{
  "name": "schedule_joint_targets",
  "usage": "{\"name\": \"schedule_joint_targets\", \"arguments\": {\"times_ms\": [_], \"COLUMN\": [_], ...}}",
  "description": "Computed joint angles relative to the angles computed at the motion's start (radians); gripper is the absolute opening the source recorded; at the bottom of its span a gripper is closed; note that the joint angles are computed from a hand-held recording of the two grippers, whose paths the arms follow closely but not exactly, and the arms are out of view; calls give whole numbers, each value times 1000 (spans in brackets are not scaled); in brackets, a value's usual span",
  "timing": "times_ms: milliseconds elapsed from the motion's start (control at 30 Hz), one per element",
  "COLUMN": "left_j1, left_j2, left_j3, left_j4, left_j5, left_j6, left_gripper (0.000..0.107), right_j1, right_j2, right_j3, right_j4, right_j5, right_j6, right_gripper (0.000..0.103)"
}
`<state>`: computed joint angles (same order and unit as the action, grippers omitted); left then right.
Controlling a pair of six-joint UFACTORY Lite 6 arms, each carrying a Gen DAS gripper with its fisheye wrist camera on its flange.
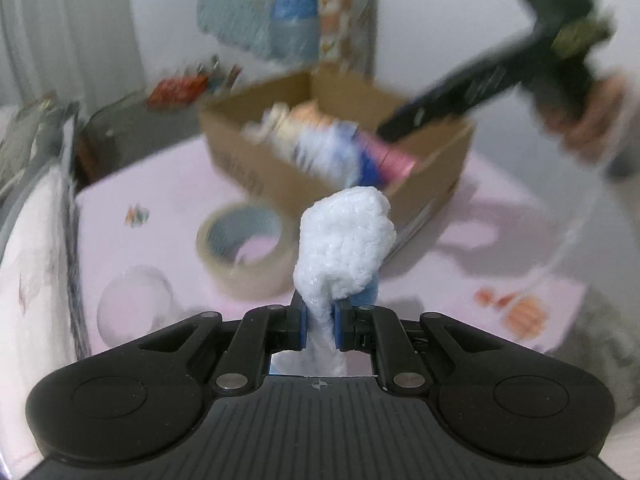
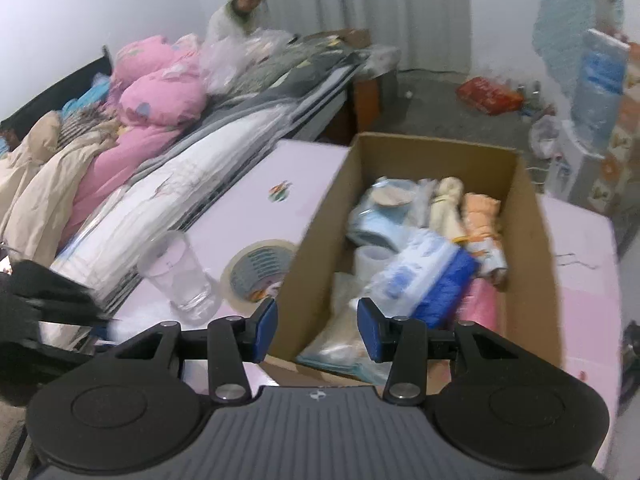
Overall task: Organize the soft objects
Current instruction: 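Carry the towel in the left tool over the box and lower it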
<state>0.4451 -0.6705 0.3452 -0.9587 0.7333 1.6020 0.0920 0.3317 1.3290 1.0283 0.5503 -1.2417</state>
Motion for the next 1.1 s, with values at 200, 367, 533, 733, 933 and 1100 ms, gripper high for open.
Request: {"name": "schedule_joint_targets", "arguments": {"times_ms": [200, 367, 533, 733, 933, 1100], "left_j1": [-191, -479, -579, -660, -690, -721], "left_j2": [120, 595, 1119, 1711, 1640, 1461], "left_j3": [284, 669, 1110, 1735, 1686, 1451], "left_j4": [-33, -171, -198, 32, 175, 184], "left_j5": [65, -83, -91, -21, -104, -275], "left_j6": [-249, -476, -814, -1262, -1313, -1186], "left_gripper": [11, 11, 11, 45, 83, 9], "right_j1": [-124, -217, -274, -305, -316, -312], "right_j2": [-46, -11, 44, 70, 65, 82], "right_j3": [-13, 8, 28, 35, 15, 29], "right_j4": [84, 157, 186, 199, 221, 221], "right_j5": [-12, 7, 47, 85, 103, 98], "right_j6": [-54, -114, -157, -175, -212, -206], "right_gripper": [43, 43, 43, 43, 43, 43]}}
